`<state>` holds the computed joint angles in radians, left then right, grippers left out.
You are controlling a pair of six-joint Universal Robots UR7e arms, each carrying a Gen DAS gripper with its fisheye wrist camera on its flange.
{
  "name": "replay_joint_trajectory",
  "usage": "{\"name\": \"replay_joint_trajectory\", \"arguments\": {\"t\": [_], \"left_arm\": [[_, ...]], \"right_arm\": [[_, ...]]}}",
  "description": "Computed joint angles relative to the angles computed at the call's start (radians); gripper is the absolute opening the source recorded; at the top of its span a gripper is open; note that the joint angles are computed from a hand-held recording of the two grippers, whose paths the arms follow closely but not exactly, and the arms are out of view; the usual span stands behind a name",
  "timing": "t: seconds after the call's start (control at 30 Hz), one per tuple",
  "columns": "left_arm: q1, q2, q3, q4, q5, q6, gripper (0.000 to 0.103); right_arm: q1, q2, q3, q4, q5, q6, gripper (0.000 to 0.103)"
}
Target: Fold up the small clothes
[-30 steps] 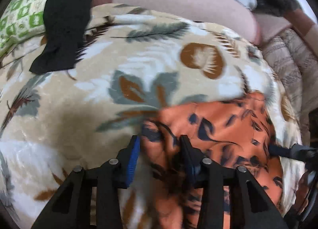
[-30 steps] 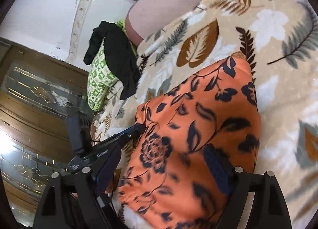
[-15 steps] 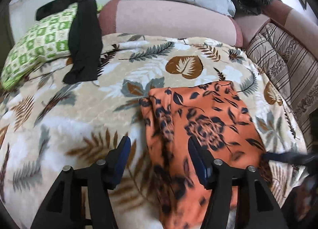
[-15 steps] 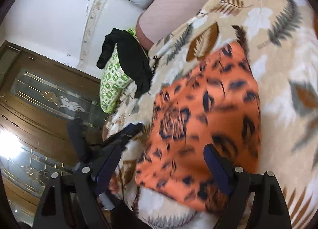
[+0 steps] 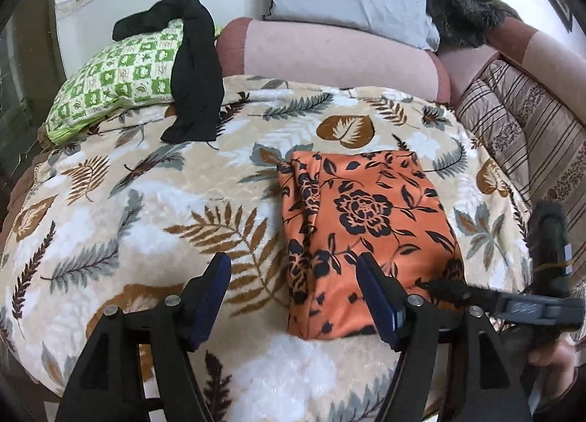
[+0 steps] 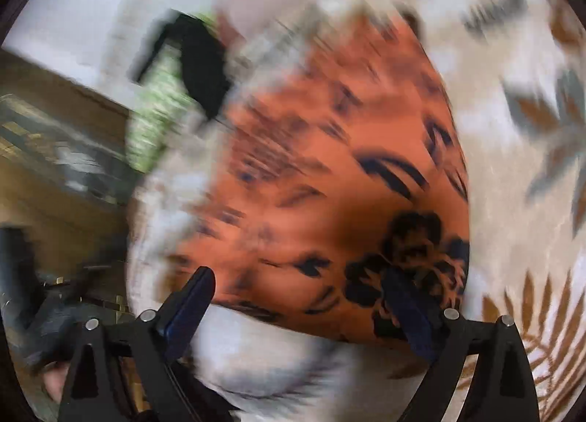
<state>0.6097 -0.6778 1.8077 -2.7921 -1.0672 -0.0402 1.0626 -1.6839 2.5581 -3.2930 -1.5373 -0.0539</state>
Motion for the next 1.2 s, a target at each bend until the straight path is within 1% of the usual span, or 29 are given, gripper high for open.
{"name": "replay_joint_trajectory", "arguments": {"t": [0.07,0.1,0.13,0.17,0.2,0.23,0.27,0.33,0.37,0.4,0.47,0.53,0.6,0.63,0.67,0.73,0.77,0.8,0.83,0.87,0.9,0.93,0.97,1.0,1.03,1.07,1.13,1.17,1.2], "left_arm": [[-0.008,-0.012,0.018,-0.014,0.020,-0.009,0.073],[-0.011,-0.016,0.024,-0.011,0.025,-0.023,0.073],[-0.013,-0.022,0.032,-0.016,0.023,-0.031,0.073],[-0.017,-0.029,0.049,-0.035,0.021,-0.040,0.074],[-0.021,-0.033,0.065,-0.052,0.027,-0.049,0.077],[-0.026,-0.038,0.083,-0.071,0.032,-0.060,0.079],[-0.033,-0.044,0.111,-0.099,0.033,-0.071,0.084],[-0.046,-0.053,0.152,-0.134,0.038,-0.087,0.085],[-0.053,-0.055,0.168,-0.140,0.041,-0.092,0.085],[-0.057,-0.056,0.174,-0.136,0.041,-0.094,0.085],[-0.064,-0.056,0.179,-0.113,0.040,-0.097,0.085],[-0.071,-0.056,0.181,-0.110,0.048,-0.092,0.085],[-0.075,-0.056,0.182,-0.119,0.062,-0.092,0.085],[-0.074,-0.056,0.182,-0.119,0.064,-0.093,0.085],[-0.070,-0.055,0.180,-0.119,0.062,-0.092,0.085],[-0.057,-0.041,0.175,-0.116,0.082,-0.090,0.085],[-0.045,-0.028,0.167,-0.108,0.093,-0.083,0.085],[-0.034,-0.019,0.158,-0.093,0.100,-0.080,0.085],[-0.015,-0.005,0.142,-0.072,0.100,-0.080,0.085],[0.008,0.005,0.123,-0.050,0.075,-0.079,0.085],[0.021,0.010,0.111,-0.034,0.053,-0.080,0.085],[0.039,0.017,0.094,-0.020,0.025,-0.080,0.085],[0.052,0.024,0.080,-0.017,0.001,-0.078,0.085],[0.068,0.037,0.056,-0.008,-0.038,-0.071,0.085],[0.076,0.048,0.037,0.011,-0.059,-0.070,0.085],[0.086,0.067,0.008,0.035,-0.079,-0.066,0.085],[0.097,0.098,-0.024,0.044,-0.096,-0.056,0.085],[0.107,0.117,-0.047,0.055,-0.110,-0.057,0.085],[0.115,0.131,-0.065,0.071,-0.117,-0.065,0.085]], "right_arm": [[0.049,-0.048,0.018,-0.006,0.002,-0.014,0.094],[0.077,-0.061,0.024,-0.016,-0.018,-0.030,0.094],[0.117,-0.070,0.032,-0.040,-0.068,-0.045,0.094],[0.177,-0.069,0.049,-0.098,-0.159,-0.060,0.094],[0.206,-0.069,0.066,-0.138,-0.215,-0.069,0.094],[0.252,-0.055,0.080,-0.188,-0.298,-0.071,0.094],[0.302,-0.026,0.094,-0.246,-0.393,-0.071,0.094],[0.357,0.024,0.120,-0.345,-0.511,-0.082,0.094],[0.381,0.056,0.140,-0.404,-0.578,-0.093,0.094],[0.397,0.074,0.156,-0.438,-0.627,-0.099,0.094],[0.415,0.082,0.179,-0.451,-0.671,-0.090,0.094],[0.416,0.072,0.191,-0.446,-0.676,-0.087,0.094],[0.435,0.074,0.186,-0.449,-0.696,-0.092,0.094],[0.435,0.065,0.181,-0.432,-0.693,-0.094,0.094],[0.430,0.053,0.178,-0.412,-0.680,-0.093,0.094],[0.388,0.019,0.181,-0.372,-0.610,-0.080,0.094],[0.343,-0.017,0.190,-0.340,-0.545,-0.062,0.094],[0.305,-0.032,0.195,-0.326,-0.493,-0.050,0.094],[0.245,-0.071,0.208,-0.296,-0.414,-0.035,0.094],[0.199,-0.102,0.217,-0.269,-0.354,-0.029,0.094],[0.130,-0.150,0.223,-0.222,-0.273,-0.026,0.094],[0.077,-0.186,0.223,-0.181,-0.221,-0.025,0.094],[-0.001,-0.238,0.217,-0.119,-0.138,-0.028,0.094],[-0.062,-0.278,0.209,-0.065,-0.068,-0.036,0.094],[-0.126,-0.312,0.196,-0.004,0.007,-0.044,0.094],[-0.178,-0.327,0.176,0.043,0.065,-0.040,0.094],[-0.252,-0.315,0.120,0.129,0.154,-0.043,0.094],[-0.267,-0.278,0.081,0.156,0.176,-0.039,0.094],[-0.268,-0.249,0.057,0.156,0.172,-0.033,0.094]]}}
